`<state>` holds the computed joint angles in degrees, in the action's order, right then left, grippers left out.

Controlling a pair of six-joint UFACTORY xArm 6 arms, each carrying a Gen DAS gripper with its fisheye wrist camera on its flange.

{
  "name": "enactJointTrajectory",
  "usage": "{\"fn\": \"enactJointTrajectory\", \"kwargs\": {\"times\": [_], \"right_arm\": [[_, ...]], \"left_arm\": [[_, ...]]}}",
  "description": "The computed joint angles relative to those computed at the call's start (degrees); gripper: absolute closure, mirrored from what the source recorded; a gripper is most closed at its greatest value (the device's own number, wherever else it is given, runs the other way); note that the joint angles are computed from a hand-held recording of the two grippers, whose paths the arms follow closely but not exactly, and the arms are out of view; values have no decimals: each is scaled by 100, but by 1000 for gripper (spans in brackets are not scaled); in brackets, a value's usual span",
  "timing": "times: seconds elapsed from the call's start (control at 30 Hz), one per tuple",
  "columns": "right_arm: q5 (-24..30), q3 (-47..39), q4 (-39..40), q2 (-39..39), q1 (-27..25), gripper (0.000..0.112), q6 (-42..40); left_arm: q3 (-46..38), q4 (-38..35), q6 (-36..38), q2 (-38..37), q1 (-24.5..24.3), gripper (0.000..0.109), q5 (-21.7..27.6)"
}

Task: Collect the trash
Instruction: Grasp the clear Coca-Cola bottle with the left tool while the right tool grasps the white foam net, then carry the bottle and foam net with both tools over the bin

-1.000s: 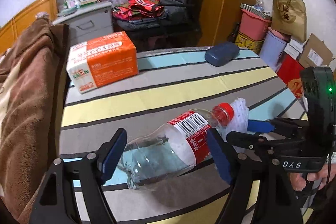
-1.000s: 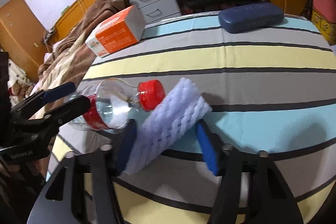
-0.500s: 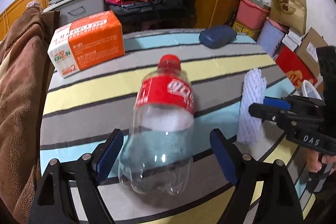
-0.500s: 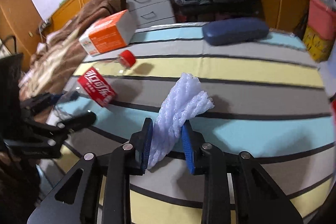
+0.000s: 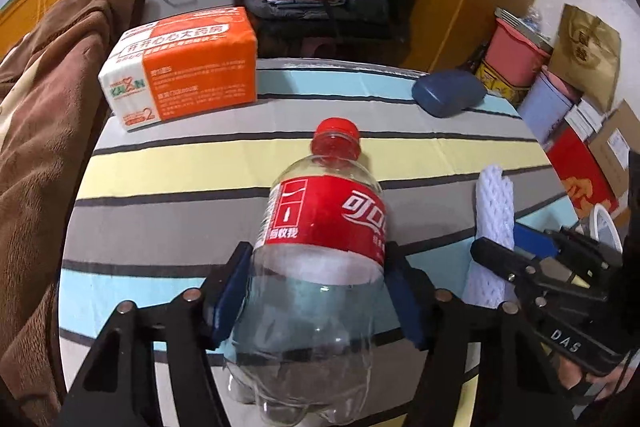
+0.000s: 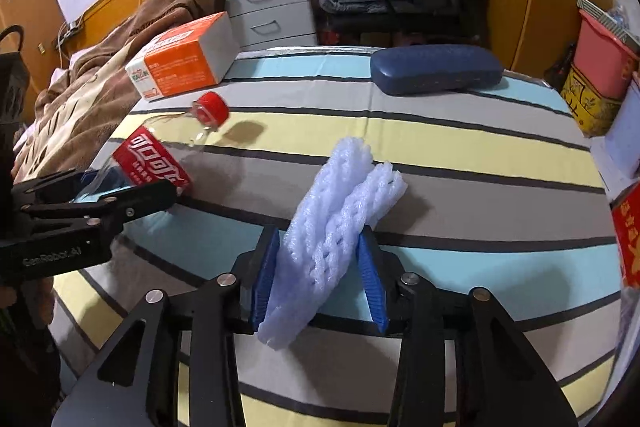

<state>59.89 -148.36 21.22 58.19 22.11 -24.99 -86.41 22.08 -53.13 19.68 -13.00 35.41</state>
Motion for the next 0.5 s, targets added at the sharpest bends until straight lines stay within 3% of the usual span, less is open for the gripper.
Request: {"fn": "enactJointTrajectory", "kwargs": {"times": [0.17,0.33,0.5], "right_arm": [[-384,916,440,-505,-76,72,-141],[-569,1517,903,-866,-157,84,-465],[-764,2010,1153,-1179,-236,87,-841]], "left_arm": [[44,283,-442,-36,-77,42,33],[73,386,-677,-55,-215,42,-93],[92,694,-1118,-140,-401,42,-77]]}}
